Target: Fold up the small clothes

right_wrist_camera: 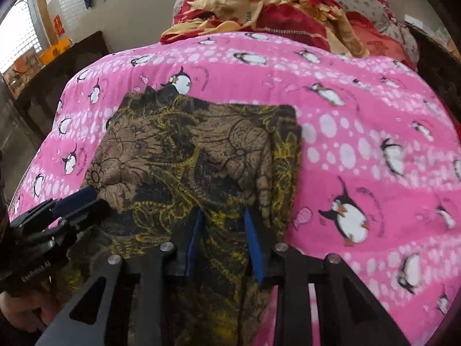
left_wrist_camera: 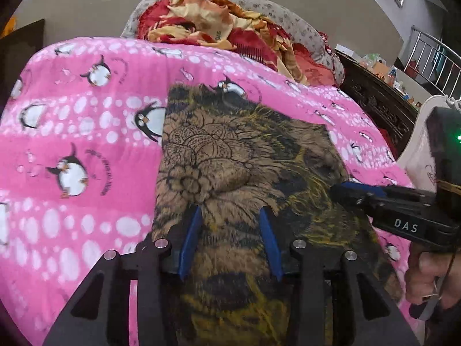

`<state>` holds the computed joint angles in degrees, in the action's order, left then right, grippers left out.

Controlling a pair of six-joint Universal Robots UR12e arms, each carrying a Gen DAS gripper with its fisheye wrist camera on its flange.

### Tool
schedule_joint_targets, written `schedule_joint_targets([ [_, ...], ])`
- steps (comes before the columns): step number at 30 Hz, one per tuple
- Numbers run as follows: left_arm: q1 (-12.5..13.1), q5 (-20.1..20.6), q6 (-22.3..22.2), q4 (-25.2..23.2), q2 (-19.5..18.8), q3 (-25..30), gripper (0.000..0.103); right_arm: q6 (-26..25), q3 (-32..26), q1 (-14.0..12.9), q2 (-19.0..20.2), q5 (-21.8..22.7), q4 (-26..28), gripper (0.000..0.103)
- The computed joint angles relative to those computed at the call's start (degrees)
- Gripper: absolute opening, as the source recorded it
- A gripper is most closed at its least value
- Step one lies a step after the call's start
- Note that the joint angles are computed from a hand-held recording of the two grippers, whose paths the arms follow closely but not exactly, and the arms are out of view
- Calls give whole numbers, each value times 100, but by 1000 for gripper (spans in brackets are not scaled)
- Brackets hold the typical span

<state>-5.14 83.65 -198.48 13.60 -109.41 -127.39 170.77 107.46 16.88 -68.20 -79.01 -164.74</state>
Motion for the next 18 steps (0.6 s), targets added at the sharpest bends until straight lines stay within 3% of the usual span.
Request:
schedule_joint_targets([
  [2, -11, -38, 47, 287, 184, -212, 22, -305, 266, 72, -265, -189, -373, 23],
  [4, -71, -2, 15, 574, 316, -441, 22, -573, 606, 66, -522, -10, -783, 25],
  [7, -125, -83, 91, 327, 239, -539, 24, -732, 1018, 118, -700, -101, -954, 54],
  [9, -291, 267, 318, 686, 61, -548, 28, -727, 988, 198, -487, -391, -560, 61],
  [13, -485, 545, 724, 509, 41, -425, 52, -685, 1196, 159, -351, -367, -1221, 62],
  [18, -591, 730, 839, 513, -11, -399, 60, -695, 1403, 72, -299, -133, -1825, 63],
])
